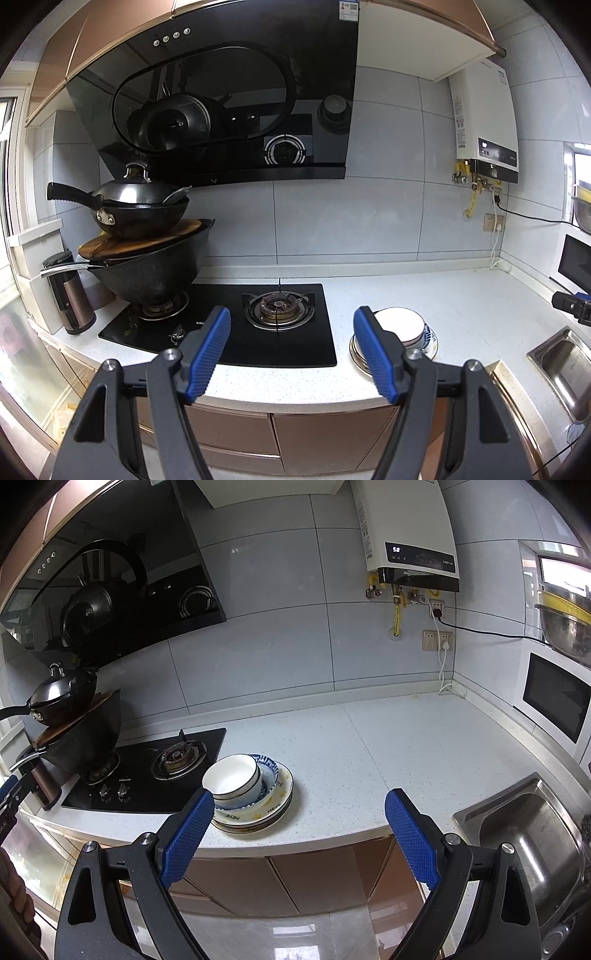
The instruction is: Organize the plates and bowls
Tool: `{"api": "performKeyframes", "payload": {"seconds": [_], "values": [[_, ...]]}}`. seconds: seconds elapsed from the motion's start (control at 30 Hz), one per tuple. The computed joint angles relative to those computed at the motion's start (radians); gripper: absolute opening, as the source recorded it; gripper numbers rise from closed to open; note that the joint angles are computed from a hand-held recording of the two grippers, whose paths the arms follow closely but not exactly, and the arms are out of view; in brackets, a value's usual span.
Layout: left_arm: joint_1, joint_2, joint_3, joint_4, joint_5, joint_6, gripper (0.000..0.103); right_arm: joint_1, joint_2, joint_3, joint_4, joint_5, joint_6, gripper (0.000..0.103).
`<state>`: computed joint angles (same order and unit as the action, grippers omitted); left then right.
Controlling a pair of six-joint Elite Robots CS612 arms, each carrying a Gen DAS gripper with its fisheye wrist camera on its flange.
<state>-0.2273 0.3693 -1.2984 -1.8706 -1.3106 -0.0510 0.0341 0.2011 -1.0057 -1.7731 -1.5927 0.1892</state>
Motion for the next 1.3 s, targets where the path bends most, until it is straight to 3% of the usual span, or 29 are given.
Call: {"api": "performKeyframes", "payload": {"seconds": [0.87,1.3], "values": [[-0.006,-0.001,-0.007,0.015,0.013,-0.025,0.068,-0.001,-0.003,0.001,0.025,0.006,-0.018,0.091],[-0.006,0.002,-0.020,0.056,-0.015,-0.044,0.068,-0.004,0.001,-0.005,0.029,0.014,-0.030,0.091]]}}
